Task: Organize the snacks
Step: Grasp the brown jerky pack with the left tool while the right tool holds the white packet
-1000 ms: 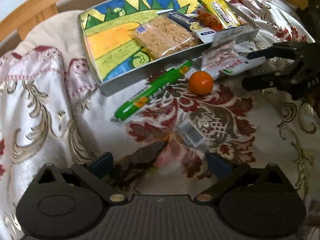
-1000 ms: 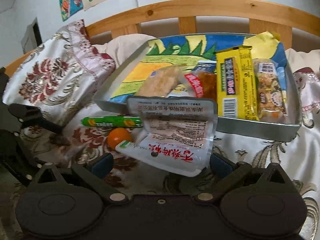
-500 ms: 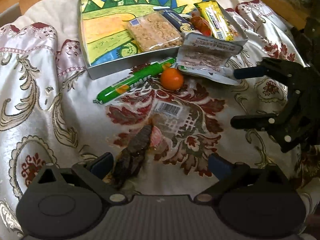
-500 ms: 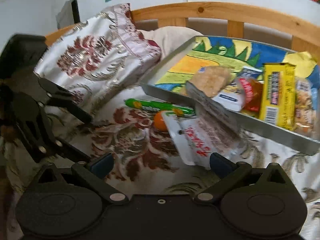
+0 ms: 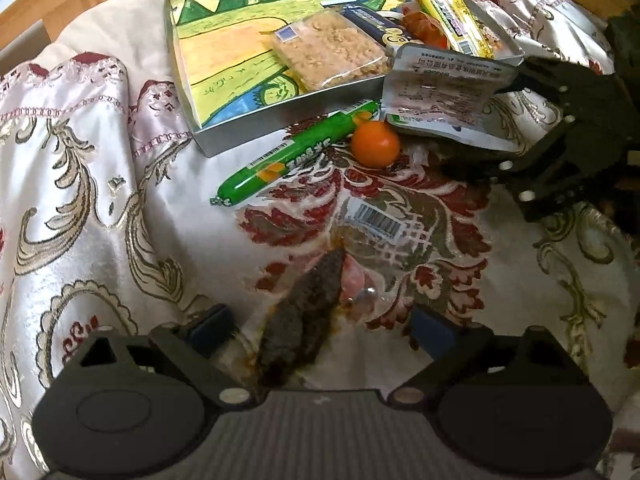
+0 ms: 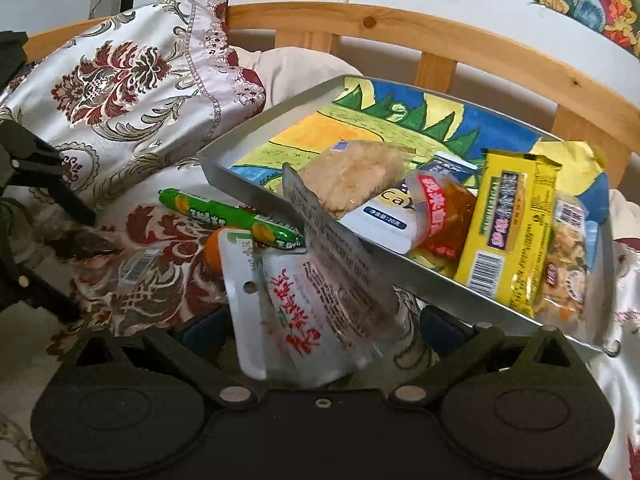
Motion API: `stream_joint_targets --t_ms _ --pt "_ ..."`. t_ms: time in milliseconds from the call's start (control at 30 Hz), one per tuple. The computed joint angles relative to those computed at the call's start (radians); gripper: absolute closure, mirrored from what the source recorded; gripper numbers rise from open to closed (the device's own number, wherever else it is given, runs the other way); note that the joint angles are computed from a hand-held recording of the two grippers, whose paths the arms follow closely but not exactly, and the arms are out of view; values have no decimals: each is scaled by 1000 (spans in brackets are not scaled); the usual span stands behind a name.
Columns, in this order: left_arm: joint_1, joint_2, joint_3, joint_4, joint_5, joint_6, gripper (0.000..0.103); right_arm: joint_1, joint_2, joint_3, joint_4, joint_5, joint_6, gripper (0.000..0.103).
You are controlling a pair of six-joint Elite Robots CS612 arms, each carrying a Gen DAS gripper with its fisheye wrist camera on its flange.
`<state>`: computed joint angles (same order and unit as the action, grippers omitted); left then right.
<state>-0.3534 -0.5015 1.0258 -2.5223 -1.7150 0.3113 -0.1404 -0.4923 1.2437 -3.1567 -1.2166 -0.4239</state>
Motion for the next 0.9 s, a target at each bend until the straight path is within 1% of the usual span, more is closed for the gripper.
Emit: stream_joint_targets --t_ms 67,100,167,200,267,300,333,367,500,567,633,700,733,767,867,900 --pt "1 -2 -5 25 -17 -12 9 -2 3 -11 36 23 -11 18" --pt "1 -5 -4 33 -22 -16 11 -2 1 -8 37 23 -14 21" --pt "0 -7 -3 43 -26 -24 13 -1 -2 0 18 19 -16 31" --pt "0 -8 -2 44 -30 -28 14 -1 -4 4 14 22 -15 33" --pt "2 -10 0 46 -45 -41 16 -2 -8 12 12 27 -14 43" --pt "4 -11 1 45 -54 -54 19 -1 -12 17 12 26 -15 47" --pt "7 -12 1 46 -65 -69 19 -1 -16 23 15 26 -20 53" --pt "9 -14 3 46 -78 -84 21 0 -20 28 19 27 -25 57" --pt "17 -19 9 54 -137 -134 27 6 -41 61 20 15 -47 58" --pt "18 -21 15 49 -151 -146 27 7 -52 73 36 15 -33 59" --pt "17 -23 20 36 -159 -160 27 4 -61 80 56 37 -8 58" --pt "18 -18 14 38 -172 -177 27 3 -63 83 61 47 3 55" --pt "16 -16 11 38 -163 -173 27 4 -61 82 57 48 2 52" --pt "12 -16 11 42 -148 -155 27 5 -59 80 54 46 -3 47" --pt "-1 -17 15 44 -99 -93 27 8 -47 68 45 40 -11 38" --pt "-6 -19 19 44 -81 -68 27 8 -44 64 41 42 -14 37"
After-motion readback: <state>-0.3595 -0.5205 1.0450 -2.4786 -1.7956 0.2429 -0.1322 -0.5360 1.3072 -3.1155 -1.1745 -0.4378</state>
